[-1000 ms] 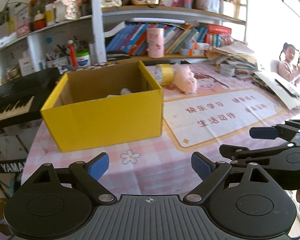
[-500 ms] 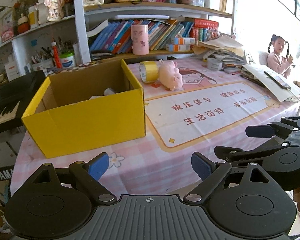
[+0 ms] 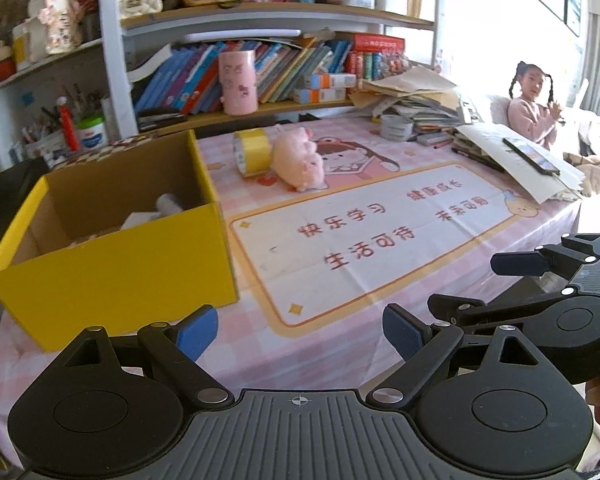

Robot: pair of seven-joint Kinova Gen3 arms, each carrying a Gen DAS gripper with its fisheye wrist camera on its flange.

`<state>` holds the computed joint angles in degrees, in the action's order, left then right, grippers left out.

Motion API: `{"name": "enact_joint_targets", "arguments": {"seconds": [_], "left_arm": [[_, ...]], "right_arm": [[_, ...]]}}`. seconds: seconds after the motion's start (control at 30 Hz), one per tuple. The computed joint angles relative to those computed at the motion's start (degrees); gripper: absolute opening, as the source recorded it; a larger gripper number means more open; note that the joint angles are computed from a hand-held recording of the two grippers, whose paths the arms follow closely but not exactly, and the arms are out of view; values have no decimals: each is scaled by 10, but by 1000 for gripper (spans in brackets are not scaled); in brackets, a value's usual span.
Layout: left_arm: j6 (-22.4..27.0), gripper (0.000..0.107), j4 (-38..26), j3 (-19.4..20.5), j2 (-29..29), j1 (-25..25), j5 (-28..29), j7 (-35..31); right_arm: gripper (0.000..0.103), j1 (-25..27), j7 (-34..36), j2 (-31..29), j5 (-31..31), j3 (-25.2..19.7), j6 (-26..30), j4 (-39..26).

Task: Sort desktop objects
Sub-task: 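Move both grippers toward the pink plush pig and yellow tape roll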

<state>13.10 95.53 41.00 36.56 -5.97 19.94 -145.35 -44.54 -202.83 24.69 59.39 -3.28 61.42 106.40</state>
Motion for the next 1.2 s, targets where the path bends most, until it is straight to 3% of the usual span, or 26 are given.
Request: {"name": "enact_joint_targets", "arguments": {"seconds": [0.27, 0.67, 0.93, 1.2], "left_arm": [[14, 92, -31, -28, 10, 47, -4, 5], [34, 92, -98, -118, 23, 157, -19, 66], [45, 92, -162, -204, 37, 253, -51, 163], [44, 92, -234, -302, 58, 353, -111, 301]], "right_arm": [[65, 22, -14, -14, -4, 3, -11, 24], [66, 82, -5, -37, 24, 12, -80, 67], [66, 144, 7, -56, 74, 28, -156, 98], [66, 220, 25, -63, 152, 45, -261, 115]]}}
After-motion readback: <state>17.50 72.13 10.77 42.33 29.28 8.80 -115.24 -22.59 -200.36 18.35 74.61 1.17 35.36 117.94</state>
